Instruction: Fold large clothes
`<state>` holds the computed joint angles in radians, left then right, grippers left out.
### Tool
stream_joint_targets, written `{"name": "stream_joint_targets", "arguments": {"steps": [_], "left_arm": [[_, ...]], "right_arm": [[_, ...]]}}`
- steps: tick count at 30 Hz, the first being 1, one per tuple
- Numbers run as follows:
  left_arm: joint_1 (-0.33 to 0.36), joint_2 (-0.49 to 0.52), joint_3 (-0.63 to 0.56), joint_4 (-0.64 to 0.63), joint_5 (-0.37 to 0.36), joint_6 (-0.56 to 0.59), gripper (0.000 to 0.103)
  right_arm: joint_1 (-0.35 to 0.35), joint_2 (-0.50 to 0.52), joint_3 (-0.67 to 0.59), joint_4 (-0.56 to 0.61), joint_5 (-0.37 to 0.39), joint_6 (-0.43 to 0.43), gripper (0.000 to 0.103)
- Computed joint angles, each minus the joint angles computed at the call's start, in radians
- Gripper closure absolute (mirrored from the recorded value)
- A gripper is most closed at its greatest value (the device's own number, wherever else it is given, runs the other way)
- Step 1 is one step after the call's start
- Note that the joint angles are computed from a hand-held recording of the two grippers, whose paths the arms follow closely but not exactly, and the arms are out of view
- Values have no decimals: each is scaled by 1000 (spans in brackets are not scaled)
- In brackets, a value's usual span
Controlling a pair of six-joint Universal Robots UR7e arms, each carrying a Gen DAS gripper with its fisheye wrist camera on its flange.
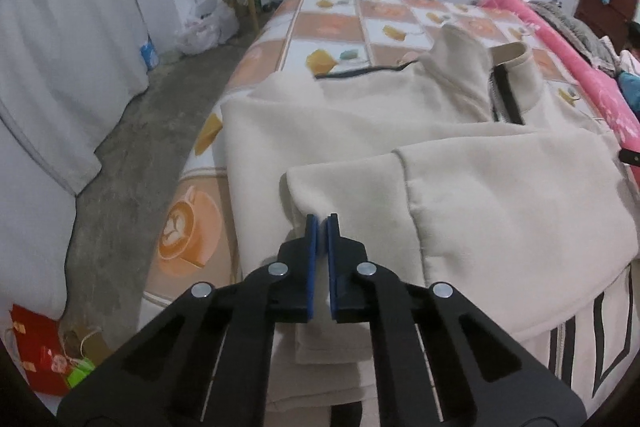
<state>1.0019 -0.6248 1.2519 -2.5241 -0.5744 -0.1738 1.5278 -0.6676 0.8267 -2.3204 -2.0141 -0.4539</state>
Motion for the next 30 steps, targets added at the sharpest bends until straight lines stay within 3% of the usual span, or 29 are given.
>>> {"name": "stream_joint_targets", "arguments": {"steps": [5,9,12,17,21,24,26,30], "left_arm": [[-47,-8,59,-261,38,197,99],[-48,16,25,-352,33,281,99],[-31,36,-5,-321,36,252,99],[15,51,-27,-121,64,109,98],[-2,32,2,-139,81,110,93],[-27,10,51,-256,79,195,91],[-42,-23,97,-283,19,214,85],[-45,-57,131,-149,-79,118,64]], "right_arm": [[8,-41,84,-170,4,-54,100],[-2,-35,62,-177,-4,-40,100],[-10,-26,48,-163,-13,-28,100],[-13,-17,46,-155,-32,-27,100],[-7,-55,87,-126,13,-30,100],[10,-114,173,-115,69,-76,94],[21,-156,236,-86,104,-100,85],[24,-208,316,17,150,-123,84]]}}
